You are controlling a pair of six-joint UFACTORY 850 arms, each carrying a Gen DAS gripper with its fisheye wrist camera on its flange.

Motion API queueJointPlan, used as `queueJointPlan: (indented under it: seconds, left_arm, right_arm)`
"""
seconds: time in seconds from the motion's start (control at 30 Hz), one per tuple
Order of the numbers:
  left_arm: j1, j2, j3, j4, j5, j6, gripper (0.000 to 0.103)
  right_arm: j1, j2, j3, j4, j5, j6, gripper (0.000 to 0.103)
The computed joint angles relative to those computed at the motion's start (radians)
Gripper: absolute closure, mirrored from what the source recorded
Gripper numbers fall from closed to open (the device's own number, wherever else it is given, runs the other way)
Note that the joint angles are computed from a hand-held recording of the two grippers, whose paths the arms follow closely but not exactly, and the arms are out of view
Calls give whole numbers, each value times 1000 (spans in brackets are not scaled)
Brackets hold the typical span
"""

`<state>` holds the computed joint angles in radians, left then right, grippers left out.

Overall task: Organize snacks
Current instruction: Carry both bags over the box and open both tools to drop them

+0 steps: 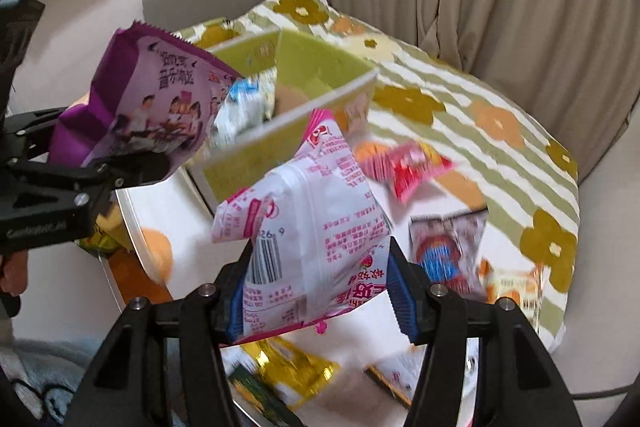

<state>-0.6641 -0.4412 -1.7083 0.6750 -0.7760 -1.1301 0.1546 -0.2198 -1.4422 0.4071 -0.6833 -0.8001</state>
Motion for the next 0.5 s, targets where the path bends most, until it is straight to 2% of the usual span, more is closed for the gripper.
queueJointPlan:
  seconds: [0.1, 0.23, 0.43, 0.47, 0.5]
  left_arm:
    - [48, -3, -31, 7, -2, 46, 51]
    - [135, -45, -125, -64, -2, 189, 51]
    - [269, -203, -373, -271, -33, 516, 51]
    - [290, -259, -460, -337, -86, 599, 51]
    - [305, -295, -510, -369, -103, 646, 51]
  right_arm:
    - [33, -45, -80, 5, 7, 42, 49]
    - [77, -132, -211, -18, 8, 138, 49]
    - [134, -327, -485, -119, -35, 354, 49]
    - [143, -367, -542, -143, -50, 400, 49]
    - [149, -393, -581, -160, -62, 434, 49]
